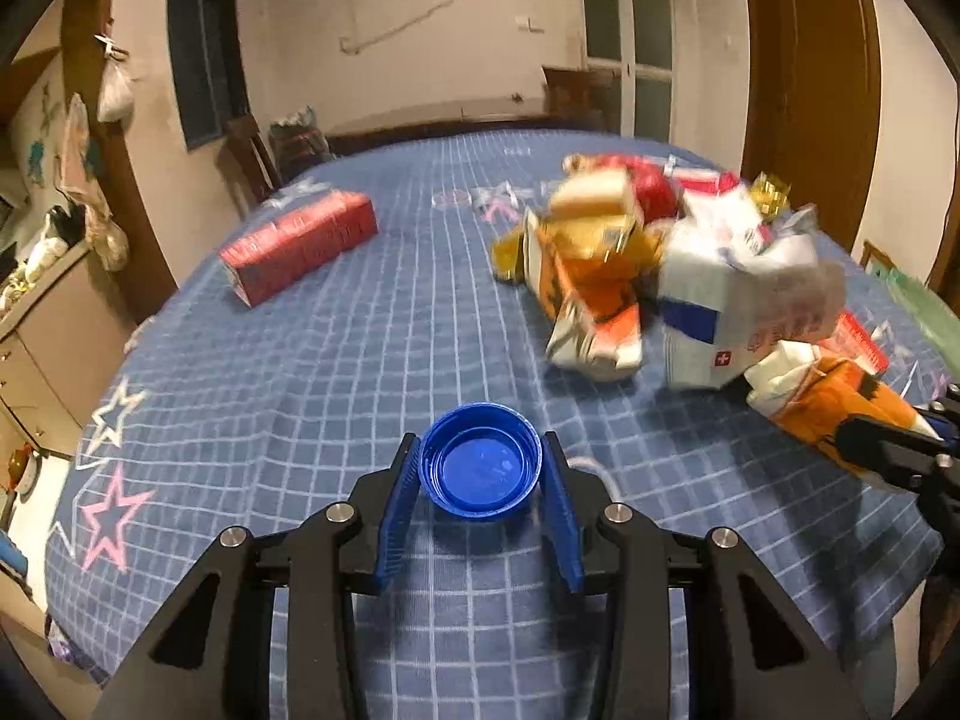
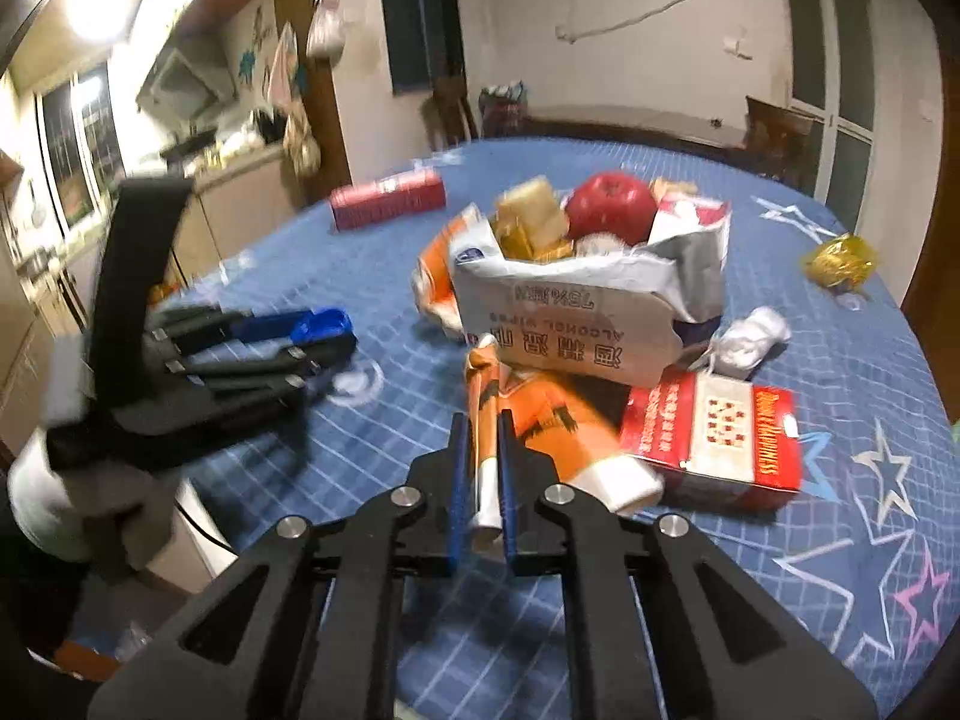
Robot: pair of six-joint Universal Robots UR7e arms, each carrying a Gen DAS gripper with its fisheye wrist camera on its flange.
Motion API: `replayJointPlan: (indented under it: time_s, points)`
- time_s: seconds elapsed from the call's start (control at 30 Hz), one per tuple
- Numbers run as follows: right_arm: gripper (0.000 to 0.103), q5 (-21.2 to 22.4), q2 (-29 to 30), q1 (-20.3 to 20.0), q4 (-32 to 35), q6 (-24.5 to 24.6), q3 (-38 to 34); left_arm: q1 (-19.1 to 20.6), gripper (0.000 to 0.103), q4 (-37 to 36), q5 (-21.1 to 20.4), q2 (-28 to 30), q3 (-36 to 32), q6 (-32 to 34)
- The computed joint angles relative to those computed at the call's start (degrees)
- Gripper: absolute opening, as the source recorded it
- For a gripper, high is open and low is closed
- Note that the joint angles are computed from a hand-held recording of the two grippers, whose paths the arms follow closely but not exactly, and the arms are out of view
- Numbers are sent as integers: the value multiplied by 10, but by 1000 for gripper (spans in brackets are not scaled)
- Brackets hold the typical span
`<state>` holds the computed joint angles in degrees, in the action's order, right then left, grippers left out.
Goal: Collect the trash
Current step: 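Grasp the blue bottle cap with the left gripper while the right grasps the orange wrapper, then carry both items to the green bin and open both grippers over it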
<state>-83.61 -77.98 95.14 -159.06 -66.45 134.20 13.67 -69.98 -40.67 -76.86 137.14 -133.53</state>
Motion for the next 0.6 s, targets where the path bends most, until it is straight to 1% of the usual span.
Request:
replayJointPlan:
  time_s: [0.1,0.17,0.23,0.3,0.37,0.47,0.6]
  points:
    - [7,39,-43,-8,40,8,0,-20,41,58,2,18,-29,-43]
    - [7,58,-64,-12,72,12,-6,-33,41,81,4,23,-43,-59]
    - [6,74,-79,-14,78,13,-6,-41,41,98,10,29,-55,-71]
    - [6,90,-95,-16,65,13,-4,-48,41,112,20,39,-71,-78]
    - [6,96,-98,-14,31,16,-1,-53,41,120,31,55,-90,-78]
    - [6,93,-90,-12,-33,25,-2,-42,41,128,73,79,-122,-68]
    - [6,97,-79,-24,-67,30,-21,-28,41,127,125,116,-164,-49]
